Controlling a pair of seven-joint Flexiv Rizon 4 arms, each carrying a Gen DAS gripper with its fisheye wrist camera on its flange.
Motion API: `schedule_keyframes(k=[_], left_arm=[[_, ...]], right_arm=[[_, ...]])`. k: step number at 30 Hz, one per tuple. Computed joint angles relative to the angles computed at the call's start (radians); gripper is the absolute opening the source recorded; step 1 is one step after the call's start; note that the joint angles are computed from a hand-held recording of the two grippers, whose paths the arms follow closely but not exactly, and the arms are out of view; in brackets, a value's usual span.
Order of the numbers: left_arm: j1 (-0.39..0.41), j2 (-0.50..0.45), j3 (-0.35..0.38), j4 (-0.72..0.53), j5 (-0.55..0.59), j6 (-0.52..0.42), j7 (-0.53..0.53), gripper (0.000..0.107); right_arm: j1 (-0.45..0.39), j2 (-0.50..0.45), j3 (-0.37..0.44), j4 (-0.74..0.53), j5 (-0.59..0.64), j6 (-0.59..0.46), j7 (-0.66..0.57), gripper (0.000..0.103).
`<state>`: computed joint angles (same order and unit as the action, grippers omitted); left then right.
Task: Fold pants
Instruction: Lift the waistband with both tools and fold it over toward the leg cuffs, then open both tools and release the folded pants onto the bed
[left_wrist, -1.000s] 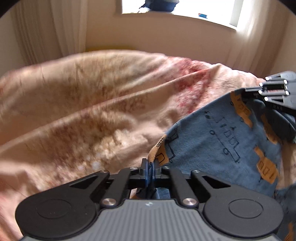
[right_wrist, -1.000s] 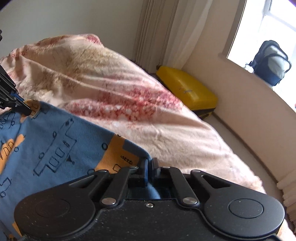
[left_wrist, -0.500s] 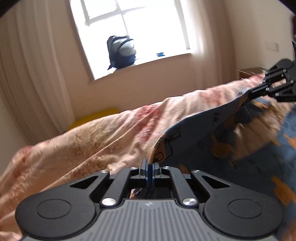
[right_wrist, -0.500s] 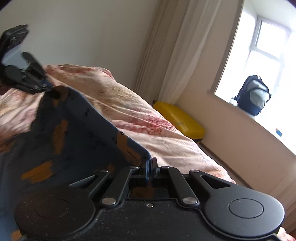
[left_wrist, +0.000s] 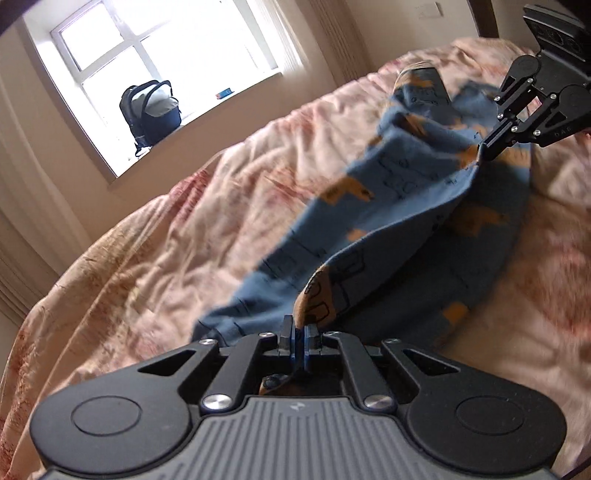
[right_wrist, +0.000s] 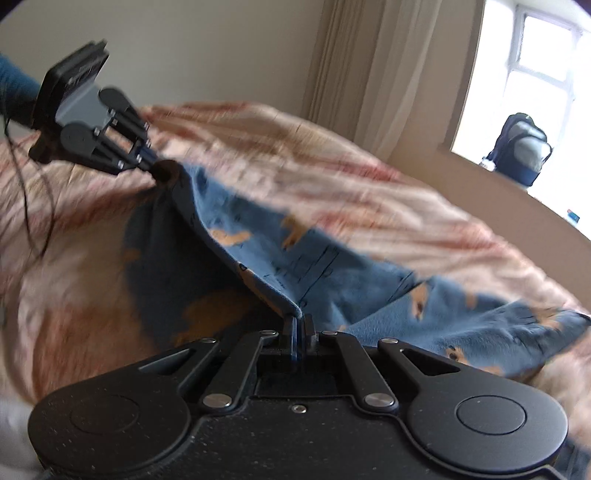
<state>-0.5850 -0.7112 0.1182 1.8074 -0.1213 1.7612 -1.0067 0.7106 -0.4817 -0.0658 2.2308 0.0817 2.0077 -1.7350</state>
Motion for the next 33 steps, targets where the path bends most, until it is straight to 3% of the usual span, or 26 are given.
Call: schedule_keyframes(k=[4,11,13,18,22,23,24,26,27,28,30,33], left_arm=[[-0.028,-0.013,0.028,0.034,-0.018,0.044,-0.026,0.004],[-0.050,-0.006,0.041,0.078,-0.031,0.101,0.034,0.004],[-0.032,0.003,0.023,0.091,-0.026,0.093,0.063,0.004],[-0.021,-0.002,0.008,0.104,-0.030,0.084,0.104,0.005],[-0.036,-0.007,0.017,0.107,-0.052,0.077,0.109,0.012],[-0.029,0.001,0.007,0.113,-0.062,0.070,0.098,0.019],[-0.011,0.013,-0.017,0.122,-0.071,0.059,0.082,0.025],[0.021,0.035,-0.058,0.143,-0.091,0.060,0.029,0.068],[0.021,0.041,-0.059,0.153,-0.104,0.079,-0.005,0.084],[-0.001,0.042,-0.041,0.165,-0.129,0.111,-0.045,0.089],[-0.052,0.044,0.000,0.186,-0.196,0.165,-0.110,0.094],[-0.086,0.055,0.013,0.208,-0.308,0.163,-0.189,0.094]], right_arm=[[0.021,-0.042,0.003,0.018,0.023,0.045,-0.013,0.001],[-0.045,-0.028,0.066,0.040,-0.003,0.115,-0.028,0.000],[-0.058,-0.002,0.082,0.062,-0.028,0.102,-0.051,0.000],[0.011,0.006,0.038,0.069,0.004,0.037,-0.100,0.000],[0.028,-0.022,0.023,0.057,0.017,0.026,-0.096,0.001],[0.028,-0.022,0.024,0.055,0.019,0.027,-0.091,0.003],[0.031,-0.022,0.025,0.056,0.026,0.033,-0.084,0.007],[-0.001,-0.023,0.055,0.059,0.023,0.058,-0.058,0.015],[-0.010,-0.026,0.066,0.060,0.026,0.073,-0.046,0.025],[-0.022,-0.028,0.080,0.063,0.029,0.091,-0.031,0.032],[-0.035,-0.030,0.097,0.073,0.045,0.127,-0.004,0.061],[-0.022,-0.036,0.096,0.077,0.095,0.174,0.020,0.078]])
